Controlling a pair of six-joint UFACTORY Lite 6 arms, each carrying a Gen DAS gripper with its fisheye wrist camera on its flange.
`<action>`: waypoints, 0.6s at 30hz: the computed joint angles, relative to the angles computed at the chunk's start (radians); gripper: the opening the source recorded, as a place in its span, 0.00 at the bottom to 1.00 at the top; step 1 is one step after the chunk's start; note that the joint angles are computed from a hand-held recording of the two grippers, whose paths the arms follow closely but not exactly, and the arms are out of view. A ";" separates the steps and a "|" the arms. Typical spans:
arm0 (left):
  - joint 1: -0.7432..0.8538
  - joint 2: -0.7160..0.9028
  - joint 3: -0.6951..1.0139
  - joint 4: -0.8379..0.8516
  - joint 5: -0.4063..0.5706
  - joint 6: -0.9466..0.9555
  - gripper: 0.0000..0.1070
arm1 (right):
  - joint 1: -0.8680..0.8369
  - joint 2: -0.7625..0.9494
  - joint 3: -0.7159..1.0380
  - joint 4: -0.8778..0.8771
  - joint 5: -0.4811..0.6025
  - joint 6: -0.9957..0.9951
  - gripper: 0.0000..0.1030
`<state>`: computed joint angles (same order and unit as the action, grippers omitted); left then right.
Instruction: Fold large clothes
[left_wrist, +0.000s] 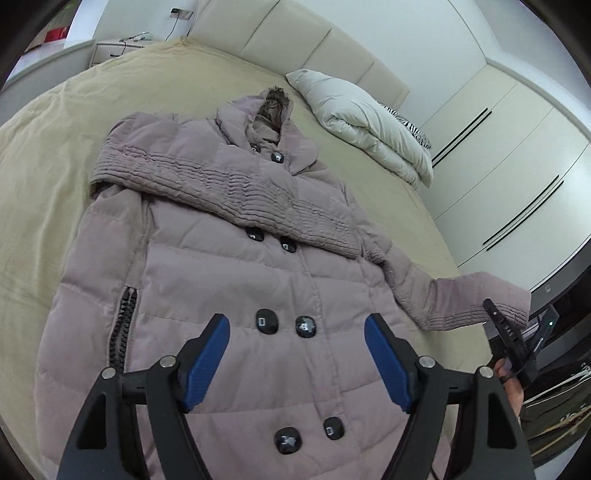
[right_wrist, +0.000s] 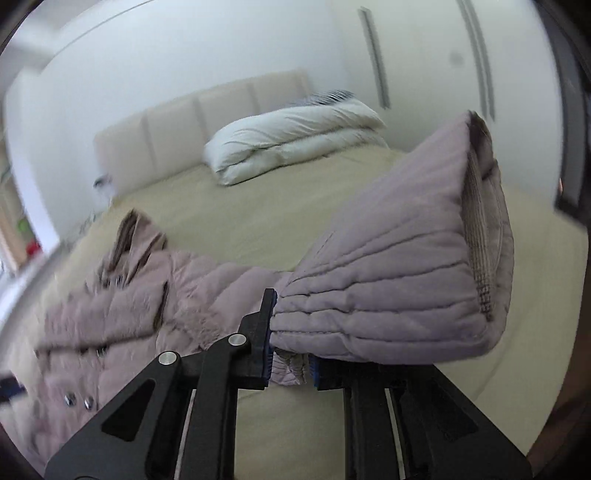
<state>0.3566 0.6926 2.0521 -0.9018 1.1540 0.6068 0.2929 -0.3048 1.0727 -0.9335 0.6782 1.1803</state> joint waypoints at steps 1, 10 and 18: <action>0.007 0.010 0.011 -0.025 0.020 -0.002 0.74 | 0.105 0.079 0.071 -0.051 0.063 -0.037 0.13; 0.047 0.234 0.230 -0.243 0.233 -0.180 0.89 | 0.614 0.655 0.527 -0.224 0.417 -0.192 0.10; -0.019 0.311 0.302 -0.292 0.313 -0.270 0.96 | 0.716 0.709 0.553 -0.230 0.471 -0.166 0.10</action>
<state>0.3376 1.0035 2.3543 -1.1934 1.4673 0.3370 1.0088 0.4041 1.6256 -1.1633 1.1496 1.0140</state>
